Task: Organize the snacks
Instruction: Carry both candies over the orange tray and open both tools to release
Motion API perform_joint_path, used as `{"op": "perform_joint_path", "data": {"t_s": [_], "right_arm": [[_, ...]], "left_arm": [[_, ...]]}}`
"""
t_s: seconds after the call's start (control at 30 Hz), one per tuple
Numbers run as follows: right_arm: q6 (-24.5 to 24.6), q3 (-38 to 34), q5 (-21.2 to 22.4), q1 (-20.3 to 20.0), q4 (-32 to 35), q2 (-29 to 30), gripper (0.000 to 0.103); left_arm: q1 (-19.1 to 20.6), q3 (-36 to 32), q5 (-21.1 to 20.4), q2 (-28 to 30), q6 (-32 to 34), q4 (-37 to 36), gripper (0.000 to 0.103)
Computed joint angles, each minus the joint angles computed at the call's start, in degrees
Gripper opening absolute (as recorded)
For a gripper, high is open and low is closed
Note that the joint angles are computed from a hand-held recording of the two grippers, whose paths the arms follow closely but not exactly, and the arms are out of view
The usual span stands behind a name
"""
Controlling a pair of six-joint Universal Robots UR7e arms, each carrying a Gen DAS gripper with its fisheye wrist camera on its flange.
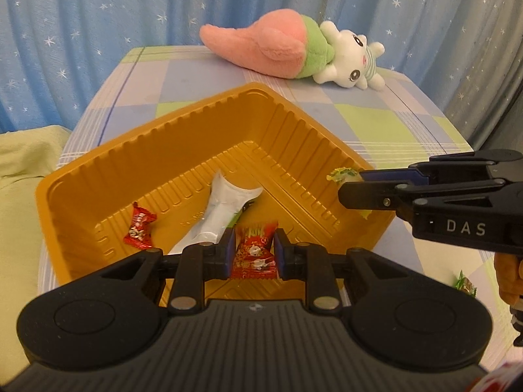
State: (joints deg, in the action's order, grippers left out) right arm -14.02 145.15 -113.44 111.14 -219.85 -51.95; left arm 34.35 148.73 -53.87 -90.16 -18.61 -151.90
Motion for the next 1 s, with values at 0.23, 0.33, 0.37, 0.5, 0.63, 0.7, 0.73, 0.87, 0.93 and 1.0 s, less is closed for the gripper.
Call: {"op": "perform_joint_path", "data": {"t_s": [0.23, 0.33, 0.37, 0.5, 0.63, 0.7, 0.73, 0.87, 0.93, 1.0], "right_arm": [[0.5, -0.4, -0.2, -0.5, 0.8, 0.1, 0.022], [1.0, -0.7, -0.2, -0.6, 1.6, 0.0, 0.022], [1.2, -0.8, -0.1, -0.6, 1.9, 0.0, 0.022], [1.9, -1.8, -0.8, -0.6, 4.0, 0.3, 0.022], [3.2, -3.1, -1.7, -0.3, 5.8, 1.1, 0.022], [3.5, -3.7, -2.2, -0.1, 5.2, 1.9, 0.023], [3.6, -3.8, -2.0, -0.1, 4.6, 2.2, 0.023], [6.0, -4.4, -2.3, 0.3, 4.9, 2.0, 0.024], [6.7, -4.0, -2.5, 0.7, 4.2, 1.6, 0.025], [7.5, -3.3, -3.1, 1.4, 3.3, 1.0, 0.032]], "left_arm": [[0.5, -0.3, -0.7, -2.3, 0.1, 1.4, 0.023], [0.6, -0.8, -0.3, -5.8, -1.5, 5.2, 0.026], [0.4, -1.0, 0.5, -6.9, -2.1, 6.9, 0.026], [-0.1, -1.4, 3.2, -10.2, -3.5, 12.2, 0.030], [0.4, -1.6, 3.9, -12.3, -4.8, 14.9, 0.031], [0.5, -1.5, 3.9, -13.2, -5.1, 15.7, 0.031], [0.4, -1.4, 4.0, -13.7, -5.2, 16.0, 0.032], [-0.3, -1.0, 4.1, -15.6, -6.1, 17.8, 0.035], [-0.8, -0.8, 4.1, -16.8, -6.7, 18.9, 0.035], [-1.4, -0.7, 4.2, -18.0, -7.5, 20.3, 0.036]]}}
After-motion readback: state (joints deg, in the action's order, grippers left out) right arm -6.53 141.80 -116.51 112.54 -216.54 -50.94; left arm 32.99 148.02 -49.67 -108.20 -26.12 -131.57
